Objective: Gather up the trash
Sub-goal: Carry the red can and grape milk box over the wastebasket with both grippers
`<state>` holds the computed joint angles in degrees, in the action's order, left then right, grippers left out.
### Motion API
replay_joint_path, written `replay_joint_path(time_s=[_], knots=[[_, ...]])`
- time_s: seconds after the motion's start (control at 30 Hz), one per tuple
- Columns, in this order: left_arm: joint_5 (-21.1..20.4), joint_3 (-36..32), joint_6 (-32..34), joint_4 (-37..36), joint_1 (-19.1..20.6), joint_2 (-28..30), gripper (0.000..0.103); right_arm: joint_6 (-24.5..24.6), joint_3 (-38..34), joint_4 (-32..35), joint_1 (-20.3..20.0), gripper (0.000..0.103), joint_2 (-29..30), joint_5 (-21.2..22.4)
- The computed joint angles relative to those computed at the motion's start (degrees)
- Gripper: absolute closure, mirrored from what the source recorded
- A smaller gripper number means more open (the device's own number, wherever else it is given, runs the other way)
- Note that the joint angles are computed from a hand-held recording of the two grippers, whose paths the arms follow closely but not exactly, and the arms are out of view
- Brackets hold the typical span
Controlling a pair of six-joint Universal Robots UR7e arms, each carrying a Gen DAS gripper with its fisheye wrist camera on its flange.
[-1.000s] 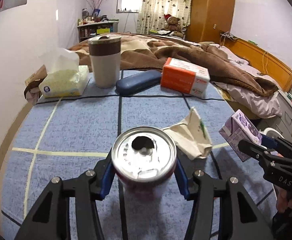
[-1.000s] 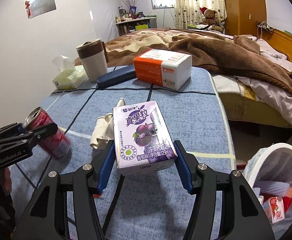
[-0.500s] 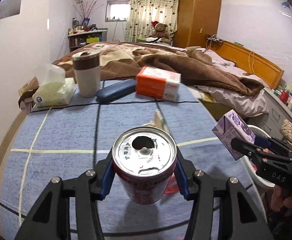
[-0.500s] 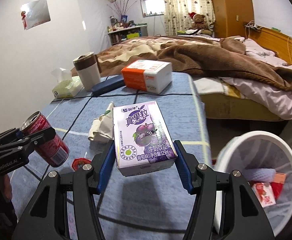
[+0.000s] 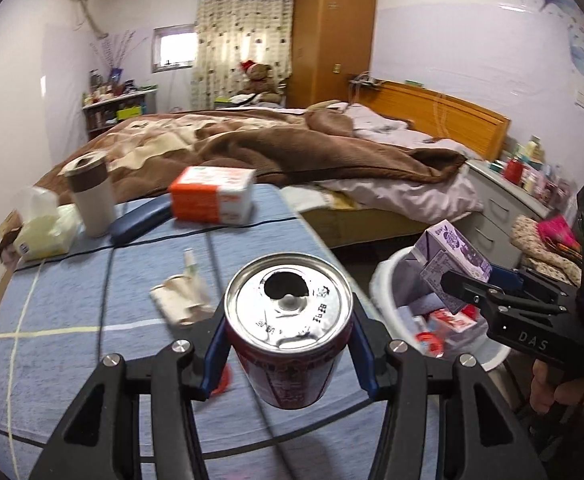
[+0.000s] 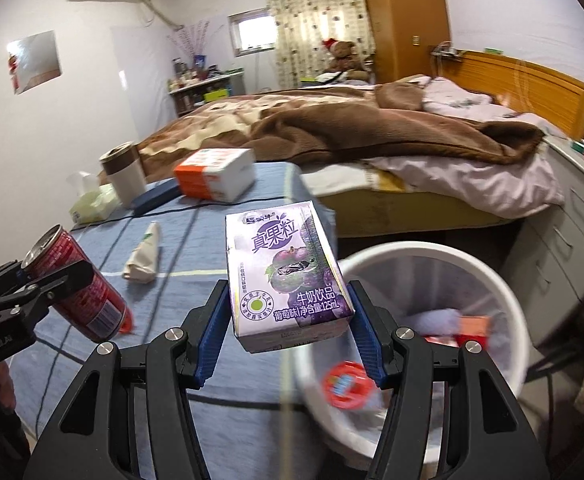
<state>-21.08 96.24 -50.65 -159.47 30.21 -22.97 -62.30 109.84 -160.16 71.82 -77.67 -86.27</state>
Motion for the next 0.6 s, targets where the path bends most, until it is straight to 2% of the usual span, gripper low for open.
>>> replay_joint_path(time_s=[0.27,0.47,0.6], knots=[[-4.71,-10.98,13.76,-7.22,0.98,7.62,0.048,2.10,-3.90,-0.94,-2.19,0.044,0.39,-1.33],[-9.13,-19.28,19.13,-7.44,1.89,12.79,0.048,3.86,-7.23,-1.17,-3.56,0.044,1.89,-3.81],[-10.60,-24.02,20.68,-5.74,2.36,15.67,0.048,3.99,-9.10,0.09,-4.47,0.044,2.60,-4.87]])
